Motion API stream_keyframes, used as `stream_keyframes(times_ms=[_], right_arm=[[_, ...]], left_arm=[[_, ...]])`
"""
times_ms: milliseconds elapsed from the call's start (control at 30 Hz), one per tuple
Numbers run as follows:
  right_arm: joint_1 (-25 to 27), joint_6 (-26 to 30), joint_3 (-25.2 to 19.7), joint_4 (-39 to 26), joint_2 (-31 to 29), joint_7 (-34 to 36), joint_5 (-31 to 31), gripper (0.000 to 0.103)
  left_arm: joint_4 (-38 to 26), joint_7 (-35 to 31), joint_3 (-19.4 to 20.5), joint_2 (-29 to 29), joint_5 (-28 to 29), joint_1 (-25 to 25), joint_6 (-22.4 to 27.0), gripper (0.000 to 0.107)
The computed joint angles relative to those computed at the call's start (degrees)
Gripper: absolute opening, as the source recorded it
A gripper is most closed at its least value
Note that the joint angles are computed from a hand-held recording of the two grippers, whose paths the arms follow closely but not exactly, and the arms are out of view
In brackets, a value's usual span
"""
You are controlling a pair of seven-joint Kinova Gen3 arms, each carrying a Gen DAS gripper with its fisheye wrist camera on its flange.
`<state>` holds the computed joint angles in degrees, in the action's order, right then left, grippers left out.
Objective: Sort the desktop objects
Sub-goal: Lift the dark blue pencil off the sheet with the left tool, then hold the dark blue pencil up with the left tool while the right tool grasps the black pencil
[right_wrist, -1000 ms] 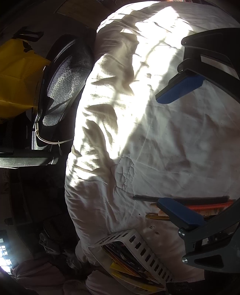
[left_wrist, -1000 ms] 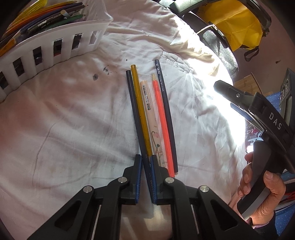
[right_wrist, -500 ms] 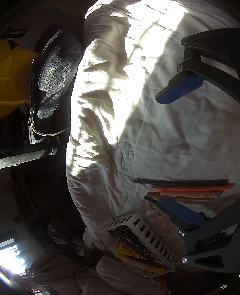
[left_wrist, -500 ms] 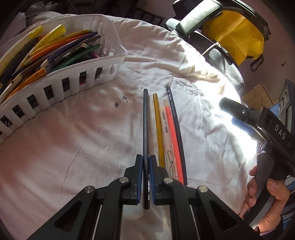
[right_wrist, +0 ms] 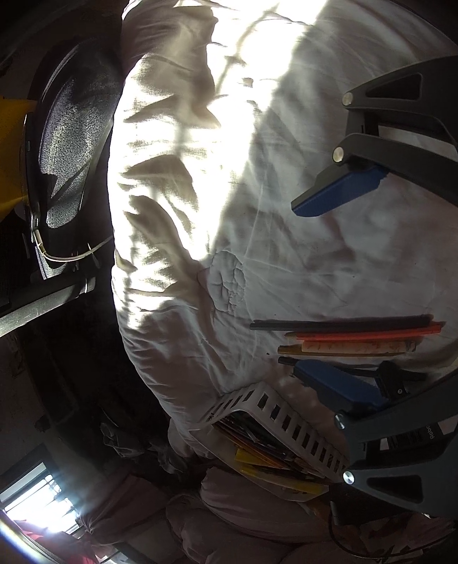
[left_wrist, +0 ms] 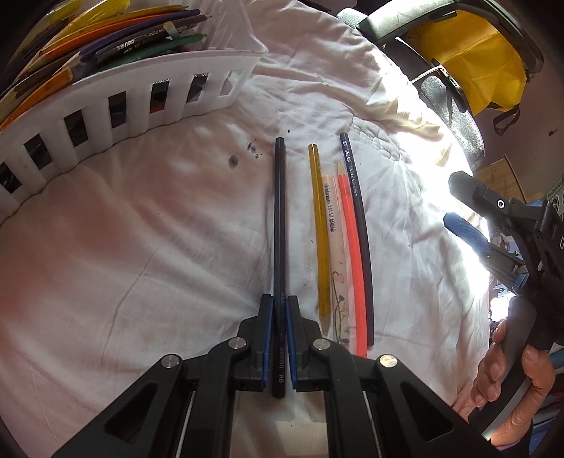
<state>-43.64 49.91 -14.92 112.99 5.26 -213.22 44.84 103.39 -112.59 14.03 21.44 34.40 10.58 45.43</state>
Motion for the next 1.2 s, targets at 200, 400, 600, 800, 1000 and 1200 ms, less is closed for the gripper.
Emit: stream_keyframes(times_ms=[200,400,600,800,1000,1200], right_arm=[[-1.2,0.9,0.9,-0.7,0.4,1.2,0.1,0.085],[-9.2,-8.7,10.8,4.4,-1.8,-4.3,5.1,0.085],[5.2,-22.6,0.2,10.2,-3.8,-18.2,14.4,0.054],[19.1,-30.1,-10.4,11.3,-0.8,-19.2,17.5,0.021],[16.1,-25.0,-8.8,6.5,3.1,-5.2,8.8,0.02],[10.8,-18.3,-4.5,0.4,7.1,8.8,0.0,0.018]], left_arm=[[-0.1,-1.9,0.3,1.0,3.8,-2.4,1.8,0.007],[2.9,1.5,-1.2,-5.0,-2.4,2.9,-5.8,0.007],[5.6,9.6,-1.9,-9.7,-10.8,7.9,-12.6,0.007],[5.0,11.7,-1.2,-8.0,-12.1,6.9,-11.8,0.007],[5.5,11.4,-0.7,-8.3,-11.2,5.9,-12.2,0.007],[6.0,10.4,-0.3,-9.0,-10.9,6.0,-13.2,0.007]])
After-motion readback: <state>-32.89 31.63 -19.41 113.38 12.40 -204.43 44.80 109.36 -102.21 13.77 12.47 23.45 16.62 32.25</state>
